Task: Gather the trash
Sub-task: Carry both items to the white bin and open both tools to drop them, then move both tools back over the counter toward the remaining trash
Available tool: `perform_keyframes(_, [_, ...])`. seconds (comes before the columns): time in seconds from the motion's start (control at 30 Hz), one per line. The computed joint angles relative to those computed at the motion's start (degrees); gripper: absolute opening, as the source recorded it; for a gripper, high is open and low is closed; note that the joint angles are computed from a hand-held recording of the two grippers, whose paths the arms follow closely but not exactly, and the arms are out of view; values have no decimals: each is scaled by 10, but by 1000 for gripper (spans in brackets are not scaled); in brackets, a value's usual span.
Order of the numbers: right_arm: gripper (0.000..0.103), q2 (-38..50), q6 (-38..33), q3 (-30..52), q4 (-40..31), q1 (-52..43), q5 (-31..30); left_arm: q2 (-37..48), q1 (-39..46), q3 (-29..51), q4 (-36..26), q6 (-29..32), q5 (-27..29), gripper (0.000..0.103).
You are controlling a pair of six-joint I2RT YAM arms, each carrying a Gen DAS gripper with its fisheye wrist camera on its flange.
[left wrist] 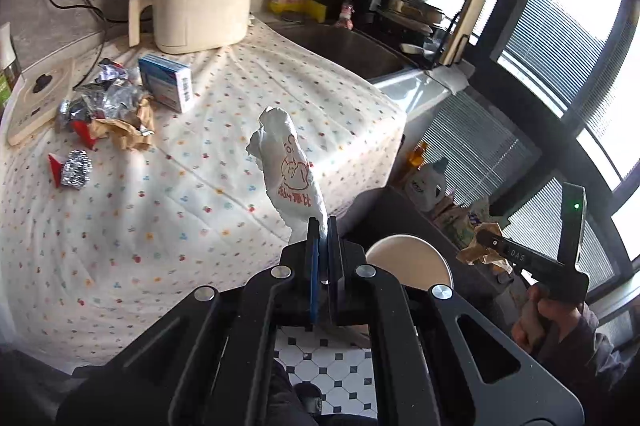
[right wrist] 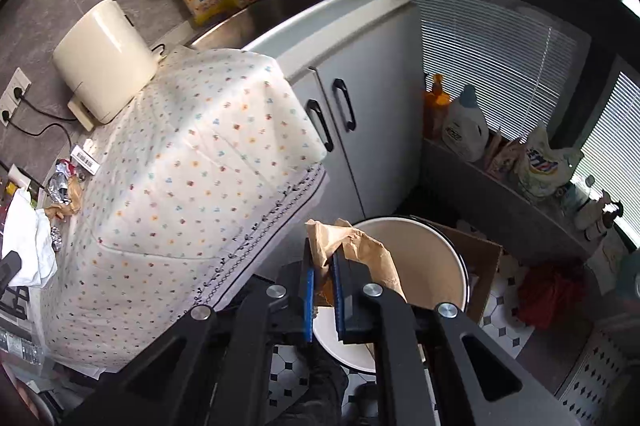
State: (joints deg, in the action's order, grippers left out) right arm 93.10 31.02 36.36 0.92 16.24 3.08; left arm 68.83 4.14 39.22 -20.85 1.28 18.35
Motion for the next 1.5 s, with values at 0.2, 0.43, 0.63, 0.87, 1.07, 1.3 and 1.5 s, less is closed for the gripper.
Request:
perform_keyframes(0.2, [33,56,11,-26,42,-44,-21,75,-78,7,34,-9,-11,5])
perform_keyframes(0.43, [69,35,14,-57,52,-89,-29,160,-154,43,53,-18,-18,5])
perform_keyframes(0.63, [82,-61,-4,-106,16,-129,-26,230,-226,92,55,-25,-20,5])
perform_keyframes(0.87, [88,-200,-34,-155,-57,-191,-25,307,-306,147,60,-36,-16,5])
perform_keyframes(1.07, [89,-287,-67,-174,-112,-241,-27,356,-346,183,57,-41,-5,7])
perform_keyframes(1.3, [89,-361,-76,-187,-154,-253,-19,335,-348,165,74,-57,-3,79])
perform_keyframes(1.5, [93,-353,-66,-169,-141,-207,-16,259,-302,120,69,-65,-29,96])
